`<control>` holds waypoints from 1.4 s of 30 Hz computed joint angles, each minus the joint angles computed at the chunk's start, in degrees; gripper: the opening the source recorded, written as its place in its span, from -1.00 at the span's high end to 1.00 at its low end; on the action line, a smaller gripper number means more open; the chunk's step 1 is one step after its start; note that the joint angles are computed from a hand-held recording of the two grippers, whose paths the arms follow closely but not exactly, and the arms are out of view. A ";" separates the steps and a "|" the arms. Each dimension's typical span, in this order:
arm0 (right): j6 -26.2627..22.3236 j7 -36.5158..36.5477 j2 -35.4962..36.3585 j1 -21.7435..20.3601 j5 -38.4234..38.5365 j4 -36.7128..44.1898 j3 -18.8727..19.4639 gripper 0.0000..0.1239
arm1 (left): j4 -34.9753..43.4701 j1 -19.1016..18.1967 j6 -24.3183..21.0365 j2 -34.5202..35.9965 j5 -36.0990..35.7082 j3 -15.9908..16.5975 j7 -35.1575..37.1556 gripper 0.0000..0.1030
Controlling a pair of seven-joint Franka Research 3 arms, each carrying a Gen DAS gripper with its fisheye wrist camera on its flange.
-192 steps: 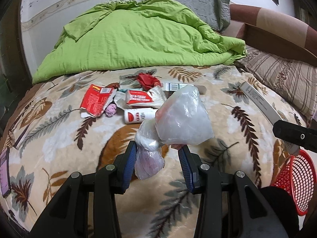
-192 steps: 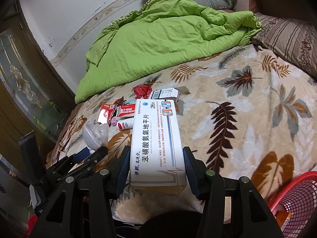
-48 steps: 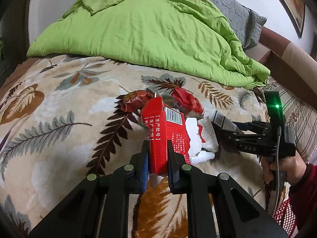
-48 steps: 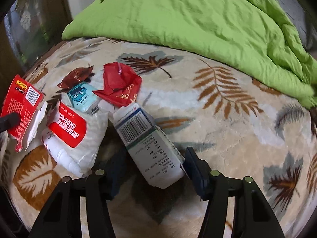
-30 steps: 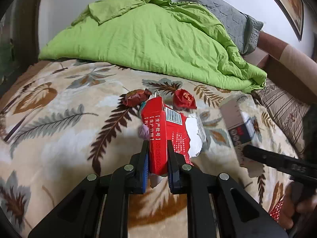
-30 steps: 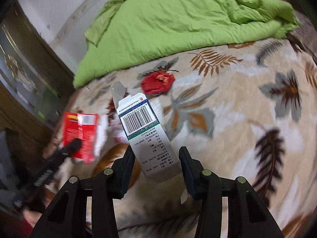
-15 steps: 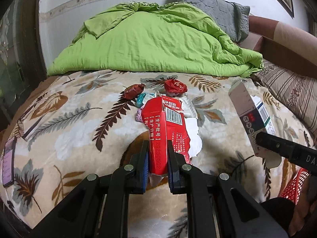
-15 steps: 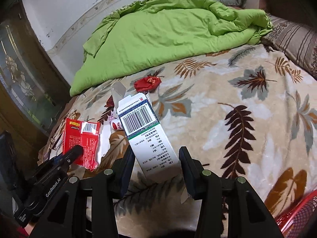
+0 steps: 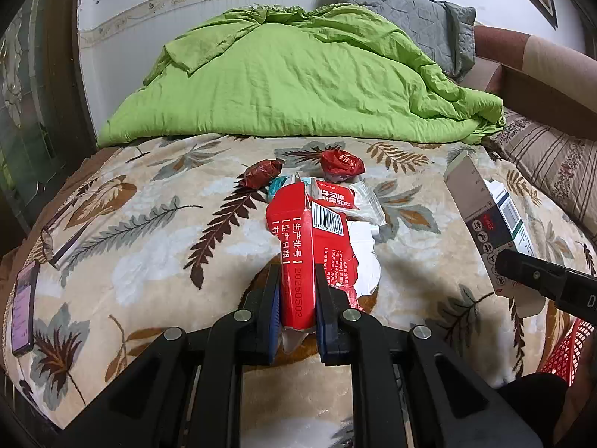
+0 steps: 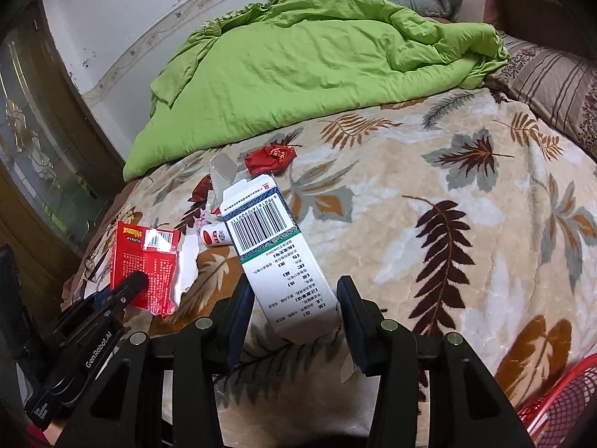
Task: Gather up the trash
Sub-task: 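Lift the red box and white barcode box off the bed and hold them, then carry both boxes over the red mesh basket and open both tools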
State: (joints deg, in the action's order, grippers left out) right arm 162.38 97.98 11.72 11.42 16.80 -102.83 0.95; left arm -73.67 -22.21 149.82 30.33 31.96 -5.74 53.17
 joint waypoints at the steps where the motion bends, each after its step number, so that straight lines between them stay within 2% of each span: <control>1: -0.10 0.17 0.05 0.08 -0.24 0.07 -0.10 0.20 | 0.20 0.07 -0.06 0.14 -0.18 -0.10 0.17 0.72; 33: 0.41 1.08 -0.32 0.34 -1.08 -0.33 -0.39 0.20 | 1.59 -0.10 0.43 1.51 -2.01 -0.29 1.70 0.72; 42: 0.29 0.11 -1.34 -0.79 2.28 -1.27 0.24 0.20 | 0.55 0.35 1.50 0.85 -2.50 -0.62 2.44 0.72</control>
